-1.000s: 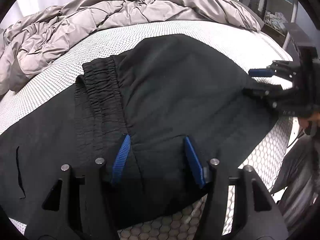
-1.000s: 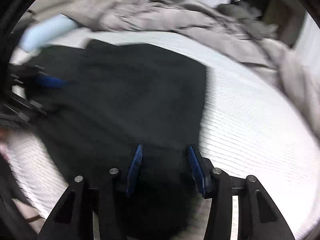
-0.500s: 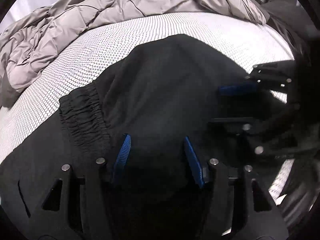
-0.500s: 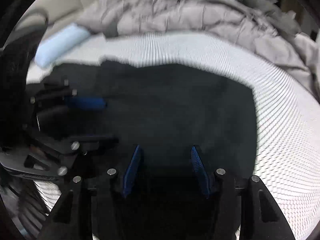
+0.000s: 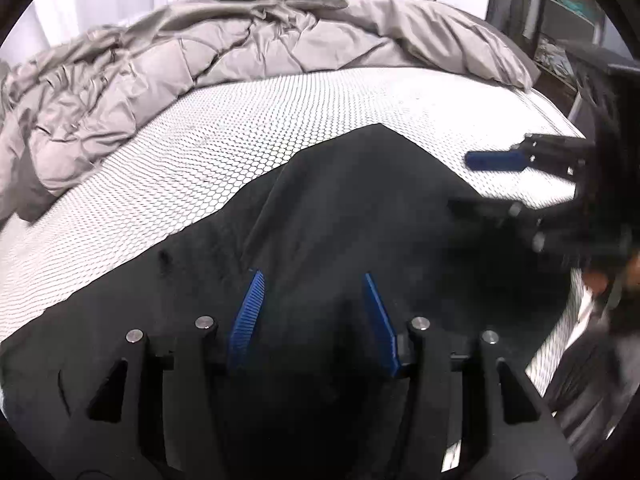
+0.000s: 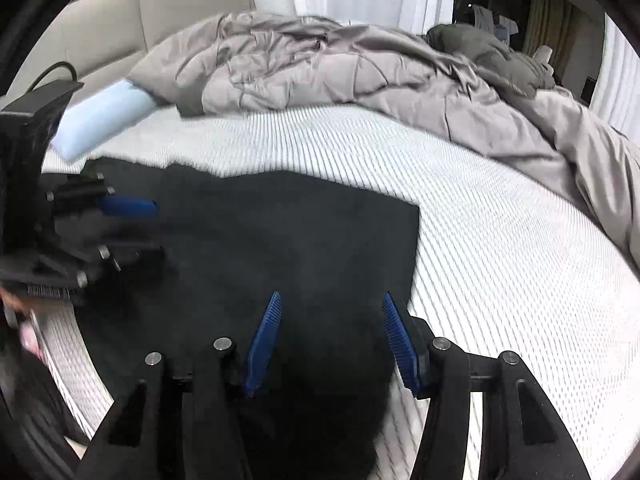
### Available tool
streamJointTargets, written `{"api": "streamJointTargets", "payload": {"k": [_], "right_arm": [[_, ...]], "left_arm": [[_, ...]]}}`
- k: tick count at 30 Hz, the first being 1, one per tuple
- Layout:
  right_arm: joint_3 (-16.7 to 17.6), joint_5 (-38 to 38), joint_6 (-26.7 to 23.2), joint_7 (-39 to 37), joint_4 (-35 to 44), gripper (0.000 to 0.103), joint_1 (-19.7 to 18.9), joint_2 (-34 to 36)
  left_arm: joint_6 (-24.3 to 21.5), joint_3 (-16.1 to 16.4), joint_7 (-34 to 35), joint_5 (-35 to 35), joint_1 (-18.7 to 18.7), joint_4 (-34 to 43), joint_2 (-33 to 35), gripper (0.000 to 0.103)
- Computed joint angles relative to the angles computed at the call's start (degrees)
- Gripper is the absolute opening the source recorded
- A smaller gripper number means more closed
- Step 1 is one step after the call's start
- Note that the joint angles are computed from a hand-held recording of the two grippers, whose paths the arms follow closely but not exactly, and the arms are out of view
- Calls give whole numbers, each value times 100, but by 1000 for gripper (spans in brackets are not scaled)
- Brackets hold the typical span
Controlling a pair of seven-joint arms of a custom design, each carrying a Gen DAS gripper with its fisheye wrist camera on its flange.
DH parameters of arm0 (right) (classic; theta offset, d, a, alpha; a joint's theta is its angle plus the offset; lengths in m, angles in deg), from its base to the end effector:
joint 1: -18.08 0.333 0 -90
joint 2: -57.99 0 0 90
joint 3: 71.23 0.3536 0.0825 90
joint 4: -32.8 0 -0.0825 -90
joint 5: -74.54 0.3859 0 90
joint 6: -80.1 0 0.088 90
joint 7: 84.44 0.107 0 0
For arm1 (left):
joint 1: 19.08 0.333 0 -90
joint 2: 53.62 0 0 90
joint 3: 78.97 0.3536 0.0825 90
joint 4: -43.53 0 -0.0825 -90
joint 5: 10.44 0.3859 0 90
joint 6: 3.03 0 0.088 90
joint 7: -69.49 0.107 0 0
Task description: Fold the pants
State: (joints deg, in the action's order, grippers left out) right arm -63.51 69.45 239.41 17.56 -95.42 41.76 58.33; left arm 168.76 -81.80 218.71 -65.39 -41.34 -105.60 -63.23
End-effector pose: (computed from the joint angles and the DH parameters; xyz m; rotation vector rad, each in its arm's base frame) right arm 0.4828 0.2992 0.4630 -2.2161 1.4487 -0.3528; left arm 0.4268 -0.1351 0.3925 -1.3393 2.4119 -0.8159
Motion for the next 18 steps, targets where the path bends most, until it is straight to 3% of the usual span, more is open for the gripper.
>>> {"api": "streamJointTargets", "payload": {"k": [2, 3, 5, 7, 8, 13, 16, 18], "right_arm": [[83, 881, -176, -739, 398, 54, 28, 448], [142, 1037, -470, -885, 626, 54, -12, 697], [-154, 189, -951, -496, 844, 54, 286, 978], [-379, -652, -849, -18, 605, 54, 447, 809], [-411, -810, -917, 77, 535, 55, 422, 724], [-190, -29, -742, -388, 293, 55, 133, 406], [-87, 411, -399, -575, 312, 55, 96, 306], [-73, 309, -376, -360, 557, 55, 139, 481]], "left_arm": [[-54, -124, -881, 1014, 238, 203, 369, 47], [-67, -344, -1041, 1231, 535, 302, 569, 47], [-268, -205, -250, 459, 530, 463, 713, 33], [-438, -212, 511, -221, 675, 449, 638, 30], [-291, -286, 562, -257, 740, 353, 552, 30], [-2, -391, -381, 484, 843, 32, 218, 30], [-21, 18, 569, -548, 270, 130, 15, 31], [8, -83, 388, -365, 299, 284, 174, 31]]}}
